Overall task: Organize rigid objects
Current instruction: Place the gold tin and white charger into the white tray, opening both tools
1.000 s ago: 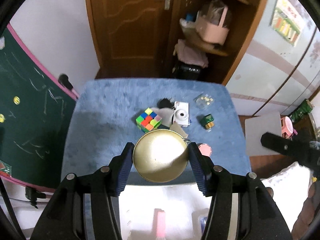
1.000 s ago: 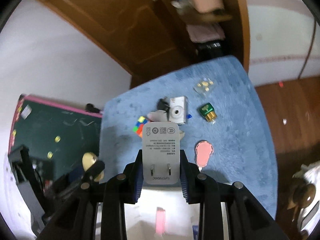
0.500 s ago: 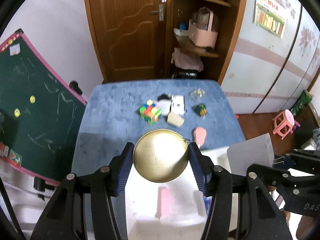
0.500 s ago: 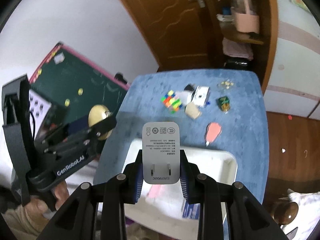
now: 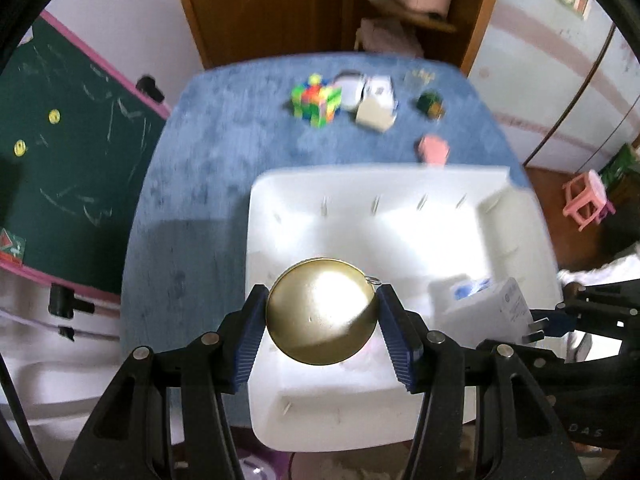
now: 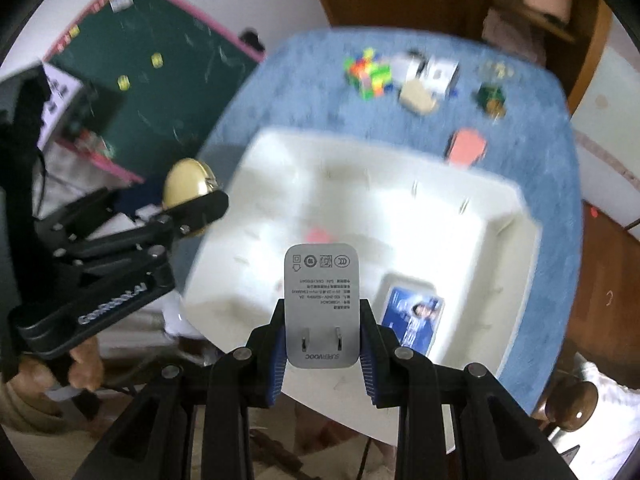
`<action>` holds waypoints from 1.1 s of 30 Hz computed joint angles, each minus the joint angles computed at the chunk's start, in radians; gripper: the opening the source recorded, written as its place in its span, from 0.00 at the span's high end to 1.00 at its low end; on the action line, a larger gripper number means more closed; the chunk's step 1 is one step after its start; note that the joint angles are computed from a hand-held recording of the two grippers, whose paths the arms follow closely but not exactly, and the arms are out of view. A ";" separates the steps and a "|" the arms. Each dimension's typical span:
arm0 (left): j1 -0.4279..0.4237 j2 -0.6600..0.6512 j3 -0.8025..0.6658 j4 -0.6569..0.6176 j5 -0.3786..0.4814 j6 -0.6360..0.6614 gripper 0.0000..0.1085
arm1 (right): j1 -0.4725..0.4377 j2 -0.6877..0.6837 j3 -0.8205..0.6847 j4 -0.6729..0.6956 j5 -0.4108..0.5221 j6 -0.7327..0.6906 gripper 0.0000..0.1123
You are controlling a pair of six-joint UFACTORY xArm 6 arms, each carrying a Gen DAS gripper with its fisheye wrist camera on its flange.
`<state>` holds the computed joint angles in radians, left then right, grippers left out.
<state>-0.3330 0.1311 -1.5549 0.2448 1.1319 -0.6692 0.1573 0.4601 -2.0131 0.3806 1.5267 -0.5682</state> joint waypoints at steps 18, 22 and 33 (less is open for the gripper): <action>0.017 0.021 0.132 -0.038 -0.054 0.041 0.46 | 0.068 0.031 0.156 -0.158 -0.028 0.039 0.72; 0.005 0.036 0.121 -0.022 -0.034 0.051 0.45 | 0.069 0.055 0.128 -0.143 -0.012 0.049 0.69; -0.004 0.021 0.099 0.010 -0.036 0.028 0.19 | 0.047 -0.013 0.171 -0.084 -0.120 0.013 0.42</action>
<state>-0.3369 0.1522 -1.4554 0.2544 1.0957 -0.6407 0.2042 0.4472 -1.8418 0.2968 1.4065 -0.5551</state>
